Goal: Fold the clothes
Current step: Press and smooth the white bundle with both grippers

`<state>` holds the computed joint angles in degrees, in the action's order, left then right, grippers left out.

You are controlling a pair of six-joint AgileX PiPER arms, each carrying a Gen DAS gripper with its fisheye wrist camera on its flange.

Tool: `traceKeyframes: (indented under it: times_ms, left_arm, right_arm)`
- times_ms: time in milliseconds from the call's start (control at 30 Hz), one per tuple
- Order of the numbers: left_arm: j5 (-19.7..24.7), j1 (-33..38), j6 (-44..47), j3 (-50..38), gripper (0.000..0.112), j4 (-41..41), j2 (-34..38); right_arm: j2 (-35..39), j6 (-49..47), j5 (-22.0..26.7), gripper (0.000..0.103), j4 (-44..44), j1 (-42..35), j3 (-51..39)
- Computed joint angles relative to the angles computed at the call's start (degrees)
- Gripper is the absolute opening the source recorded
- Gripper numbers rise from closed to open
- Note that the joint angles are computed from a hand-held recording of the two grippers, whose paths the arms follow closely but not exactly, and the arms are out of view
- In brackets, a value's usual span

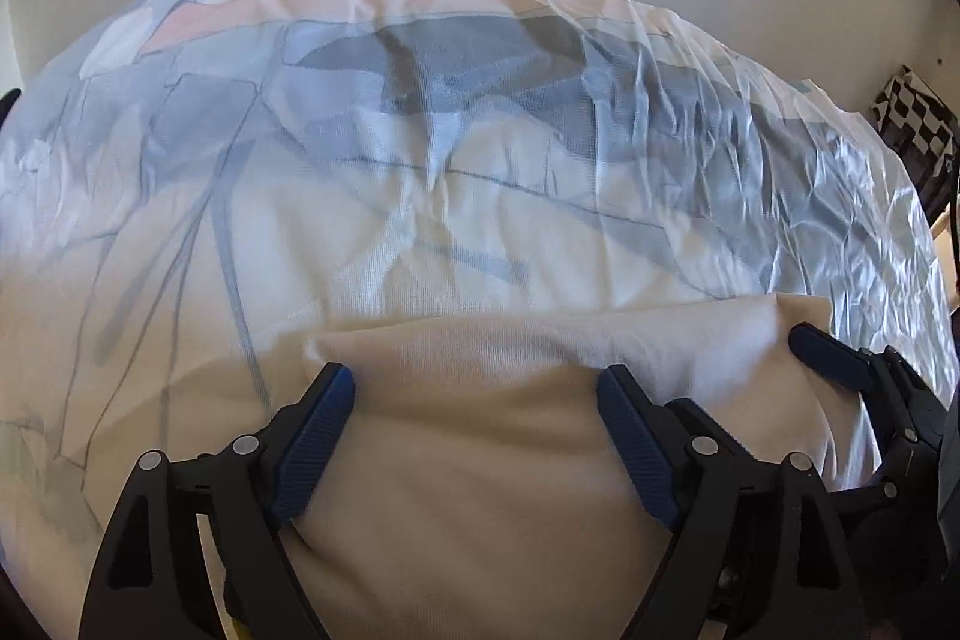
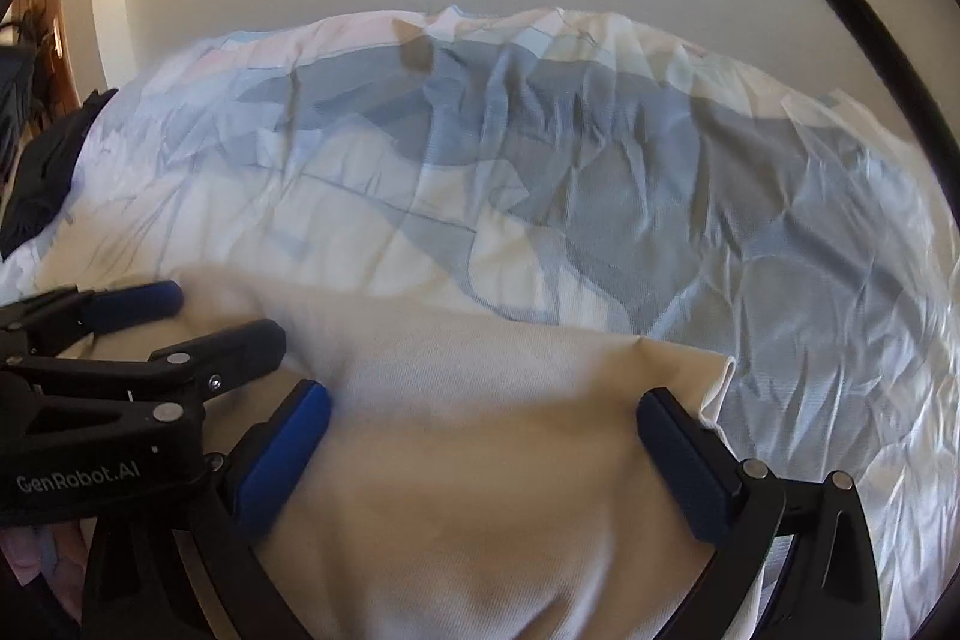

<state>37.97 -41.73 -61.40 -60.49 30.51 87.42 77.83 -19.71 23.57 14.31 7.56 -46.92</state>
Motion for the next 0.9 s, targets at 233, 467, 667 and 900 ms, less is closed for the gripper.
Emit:
traceKeyframes:
  times_ms: [233, 467, 667, 900]
  left_arm:
    - [19.62, -4.44, 3.50, -5.79, 0.084, -7.18, -8.54]
    - [23.75, -15.01, -2.28, 0.60, 0.084, -7.55, -13.03]
    - [15.31, -7.02, 3.33, 10.19, 0.103, -14.95, -16.04]
    - [20.86, -12.69, -2.44, 8.61, 0.103, -8.94, -18.97]
  right_arm:
    - [-14.12, 12.45, 22.72, 0.103, -11.25, 1.33, -5.26]
    - [-19.74, 17.50, 28.03, 0.103, -11.76, 6.28, 2.53]
    - [-16.10, 12.01, 25.00, 0.103, -9.50, 3.99, 5.36]
    - [-17.71, 14.41, 28.91, 0.103, -11.78, 4.90, 1.73]
